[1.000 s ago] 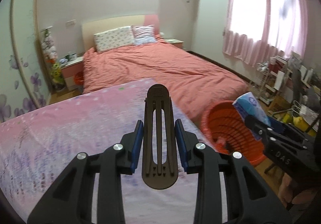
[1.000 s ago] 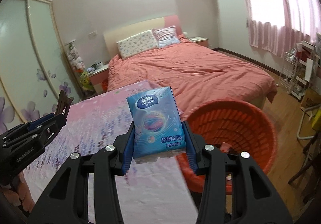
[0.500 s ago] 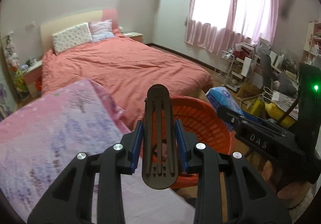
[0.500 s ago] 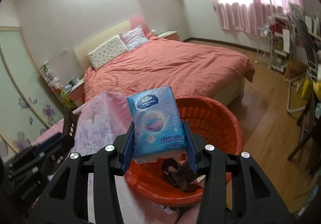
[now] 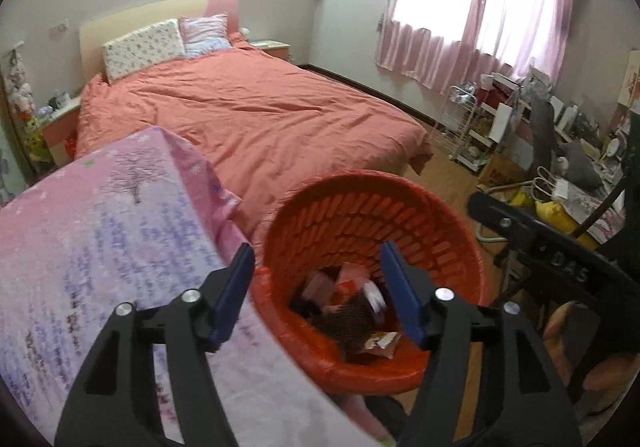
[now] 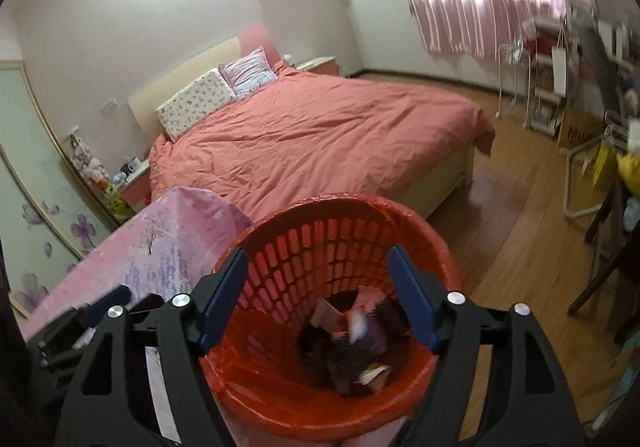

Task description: Collect trash

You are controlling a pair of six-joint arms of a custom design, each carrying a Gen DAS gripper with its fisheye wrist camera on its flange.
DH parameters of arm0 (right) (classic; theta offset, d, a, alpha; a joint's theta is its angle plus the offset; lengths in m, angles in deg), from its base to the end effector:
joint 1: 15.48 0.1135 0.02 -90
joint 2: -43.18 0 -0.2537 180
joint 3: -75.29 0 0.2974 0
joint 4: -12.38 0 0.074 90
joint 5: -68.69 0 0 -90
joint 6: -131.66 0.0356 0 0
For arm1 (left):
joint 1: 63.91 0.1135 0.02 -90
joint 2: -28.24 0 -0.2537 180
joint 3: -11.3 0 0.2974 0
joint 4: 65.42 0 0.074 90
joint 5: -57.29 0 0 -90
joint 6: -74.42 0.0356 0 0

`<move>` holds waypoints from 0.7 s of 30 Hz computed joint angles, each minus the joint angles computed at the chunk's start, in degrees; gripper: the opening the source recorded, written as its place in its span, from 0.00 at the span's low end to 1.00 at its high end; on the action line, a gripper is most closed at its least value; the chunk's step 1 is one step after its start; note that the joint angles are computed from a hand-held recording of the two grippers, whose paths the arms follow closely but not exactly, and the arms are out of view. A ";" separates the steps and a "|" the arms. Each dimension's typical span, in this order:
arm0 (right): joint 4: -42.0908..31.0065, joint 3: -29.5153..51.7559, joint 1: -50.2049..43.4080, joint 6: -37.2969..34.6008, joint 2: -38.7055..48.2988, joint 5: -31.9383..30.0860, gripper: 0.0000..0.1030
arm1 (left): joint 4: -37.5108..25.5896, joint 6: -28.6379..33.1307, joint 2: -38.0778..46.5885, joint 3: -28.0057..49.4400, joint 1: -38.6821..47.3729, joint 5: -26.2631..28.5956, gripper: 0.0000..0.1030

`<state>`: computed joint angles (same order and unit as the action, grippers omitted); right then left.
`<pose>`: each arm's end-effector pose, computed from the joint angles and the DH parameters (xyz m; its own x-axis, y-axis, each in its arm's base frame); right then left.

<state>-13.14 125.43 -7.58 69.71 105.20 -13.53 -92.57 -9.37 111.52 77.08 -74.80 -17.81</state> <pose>0.2768 0.0335 0.2100 -0.5449 0.3948 -0.7398 0.2567 0.9184 0.3010 0.3430 -0.0753 0.1998 -0.6469 0.2309 -0.7268 0.4347 0.8947 -0.1027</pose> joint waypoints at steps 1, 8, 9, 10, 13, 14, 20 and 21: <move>-1.04 -0.73 1.42 -0.08 -1.86 2.05 0.76 | 0.00 0.51 -1.60 -1.23 0.62 -0.24 0.67; -8.25 -1.97 11.21 0.46 -11.48 16.13 0.96 | -1.70 4.57 -21.04 -13.08 9.51 -2.72 0.94; -9.52 -1.76 13.85 0.63 -12.62 19.72 0.98 | -2.35 4.99 -23.76 -14.46 10.81 -2.95 0.96; -10.48 -1.57 16.08 0.82 -13.40 22.84 0.98 | -3.18 5.50 -26.81 -15.90 12.45 -3.24 0.96; -14.41 -1.08 25.36 3.43 -15.68 35.91 0.98 | -6.42 7.75 -37.34 -20.64 17.93 -4.93 0.96; -15.73 -0.99 28.28 4.80 -16.23 39.64 0.98 | -8.02 8.43 -40.70 -21.86 20.07 -4.53 0.96; -30.08 1.50 45.39 21.63 -14.82 56.28 0.98 | -19.37 13.57 -56.80 -27.04 38.26 4.64 0.96; -34.77 2.73 48.81 27.52 -12.88 59.35 0.98 | -21.54 14.94 -59.21 -27.87 42.23 7.46 0.96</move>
